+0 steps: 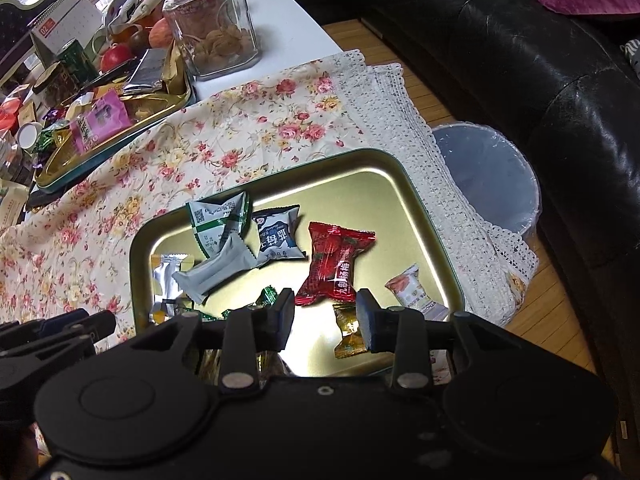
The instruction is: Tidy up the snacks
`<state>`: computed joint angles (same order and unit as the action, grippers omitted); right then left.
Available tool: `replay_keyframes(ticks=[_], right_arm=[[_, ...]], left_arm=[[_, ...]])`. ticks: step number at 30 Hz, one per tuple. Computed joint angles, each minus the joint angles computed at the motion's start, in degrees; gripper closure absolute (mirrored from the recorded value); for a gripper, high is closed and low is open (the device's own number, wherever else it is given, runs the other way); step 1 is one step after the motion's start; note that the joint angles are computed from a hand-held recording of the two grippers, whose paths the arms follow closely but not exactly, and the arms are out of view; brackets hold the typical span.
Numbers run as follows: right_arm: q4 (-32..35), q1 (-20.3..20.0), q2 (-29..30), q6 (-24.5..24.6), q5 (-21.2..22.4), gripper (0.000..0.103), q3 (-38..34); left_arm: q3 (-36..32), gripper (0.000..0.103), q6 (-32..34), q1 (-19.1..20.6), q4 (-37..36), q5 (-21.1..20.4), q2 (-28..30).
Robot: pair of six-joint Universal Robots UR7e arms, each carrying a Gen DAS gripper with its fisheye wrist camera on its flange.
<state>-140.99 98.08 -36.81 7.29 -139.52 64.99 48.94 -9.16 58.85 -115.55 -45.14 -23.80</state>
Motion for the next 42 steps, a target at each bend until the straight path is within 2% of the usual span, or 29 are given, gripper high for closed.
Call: replay_keyframes(ticks=[8,42], right_arm=[[0.5,-0.1,0.4,-0.2,0.2,0.067,-0.5],[0.4,0.0,0.3,0.1,0.6,0.067,-0.4]], left_arm=[[0.4,0.069,-0.4,-0.2,0.6,1.5,0.2],[2.0,0.069,1.7,-0.6,-1.3,1.5,-0.3]])
